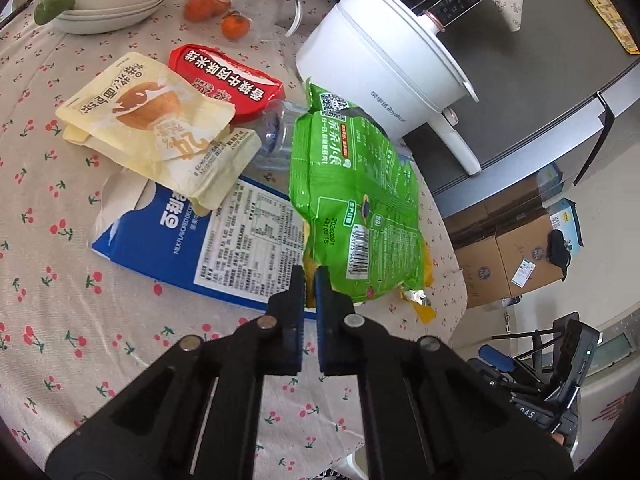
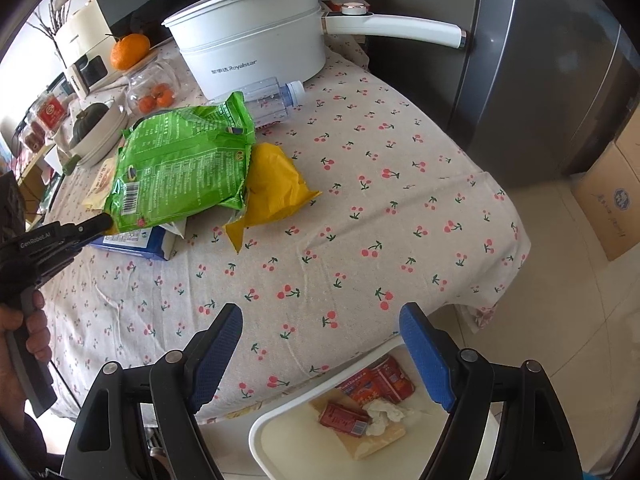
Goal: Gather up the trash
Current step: 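Grasp the green snack bag with the left tool while the right tool grasps the yellow bag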
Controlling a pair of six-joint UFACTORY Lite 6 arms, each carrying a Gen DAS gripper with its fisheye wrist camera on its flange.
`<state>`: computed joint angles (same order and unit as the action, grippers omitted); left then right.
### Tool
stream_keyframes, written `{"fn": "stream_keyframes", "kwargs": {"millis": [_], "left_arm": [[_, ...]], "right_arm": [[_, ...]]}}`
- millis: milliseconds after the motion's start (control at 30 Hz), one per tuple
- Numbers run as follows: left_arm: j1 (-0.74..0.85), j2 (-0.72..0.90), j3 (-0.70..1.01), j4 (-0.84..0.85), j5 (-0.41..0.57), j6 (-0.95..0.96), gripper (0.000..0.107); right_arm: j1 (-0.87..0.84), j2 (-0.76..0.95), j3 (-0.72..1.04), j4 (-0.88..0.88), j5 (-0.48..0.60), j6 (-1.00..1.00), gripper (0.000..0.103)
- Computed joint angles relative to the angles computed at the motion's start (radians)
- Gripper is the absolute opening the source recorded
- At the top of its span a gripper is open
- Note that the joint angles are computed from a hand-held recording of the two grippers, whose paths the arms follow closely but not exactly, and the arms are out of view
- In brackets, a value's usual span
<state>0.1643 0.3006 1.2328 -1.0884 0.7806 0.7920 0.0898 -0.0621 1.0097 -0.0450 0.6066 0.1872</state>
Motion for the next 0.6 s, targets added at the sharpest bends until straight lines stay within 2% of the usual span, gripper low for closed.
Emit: {"fn": "stream_keyframes", "kwargs": {"millis": [300, 400, 600], "left_arm": [[0.048, -0.336, -0.114, 0.060, 0.022, 0.005, 0.003], [0.087, -0.424, -0.132, 0.064, 0.035, 0.044, 0.003], [0.173, -0.501, -0.165, 0.089, 0.055, 0.132, 0.003]], "right_arm": [[-0.017, 0.019, 0.008, 0.035, -0.018, -0.032, 0.082], [-0.011, 0.099, 0.071, 0.012, -0.042, -0.027, 0.082], [-0.049, 0.290, 0.219, 0.159, -0.107, -0.170, 0.082]]}}
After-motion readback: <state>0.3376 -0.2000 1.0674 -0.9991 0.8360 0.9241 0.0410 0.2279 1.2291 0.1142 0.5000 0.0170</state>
